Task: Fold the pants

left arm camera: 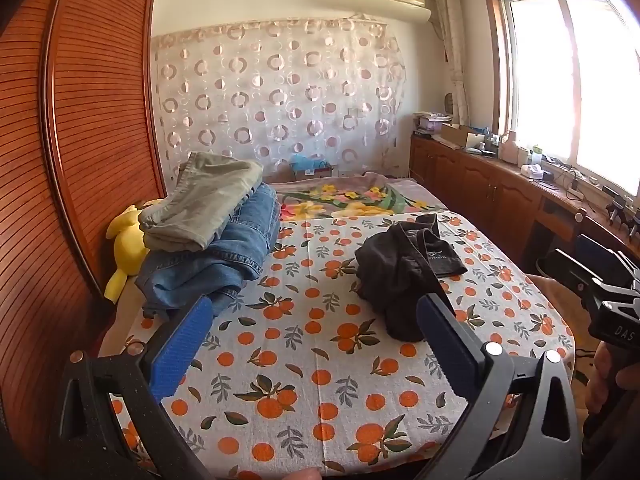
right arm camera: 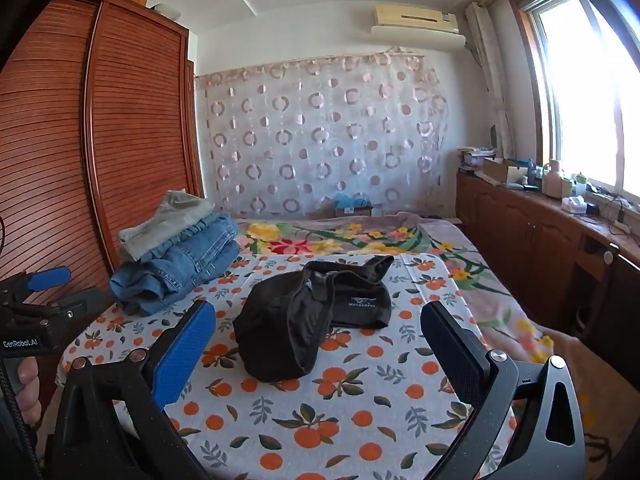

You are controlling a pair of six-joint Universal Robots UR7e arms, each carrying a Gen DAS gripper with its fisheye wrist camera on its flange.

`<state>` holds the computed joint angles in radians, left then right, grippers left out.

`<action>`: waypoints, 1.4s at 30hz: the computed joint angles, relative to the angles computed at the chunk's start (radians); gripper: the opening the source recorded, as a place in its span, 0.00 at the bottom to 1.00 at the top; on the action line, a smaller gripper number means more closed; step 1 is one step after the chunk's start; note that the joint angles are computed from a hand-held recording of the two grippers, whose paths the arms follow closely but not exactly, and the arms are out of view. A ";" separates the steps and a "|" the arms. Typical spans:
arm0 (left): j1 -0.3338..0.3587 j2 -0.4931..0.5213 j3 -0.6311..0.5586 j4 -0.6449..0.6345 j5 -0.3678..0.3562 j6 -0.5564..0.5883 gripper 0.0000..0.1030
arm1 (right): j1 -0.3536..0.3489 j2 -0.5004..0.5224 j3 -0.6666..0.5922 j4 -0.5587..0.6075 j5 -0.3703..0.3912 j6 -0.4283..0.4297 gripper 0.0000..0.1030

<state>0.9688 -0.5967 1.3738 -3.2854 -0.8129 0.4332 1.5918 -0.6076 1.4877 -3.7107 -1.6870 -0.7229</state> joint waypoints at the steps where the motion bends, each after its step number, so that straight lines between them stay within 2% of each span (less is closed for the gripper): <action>1: 0.000 0.000 0.000 0.001 -0.001 -0.002 0.99 | -0.001 -0.001 0.000 0.003 0.003 0.002 0.99; 2: 0.000 0.001 -0.001 0.002 -0.002 -0.002 0.99 | 0.000 0.004 -0.002 -0.009 -0.001 -0.021 0.99; 42: 0.003 -0.019 0.020 -0.010 0.003 -0.005 0.99 | 0.001 0.000 -0.003 0.007 0.003 0.009 0.99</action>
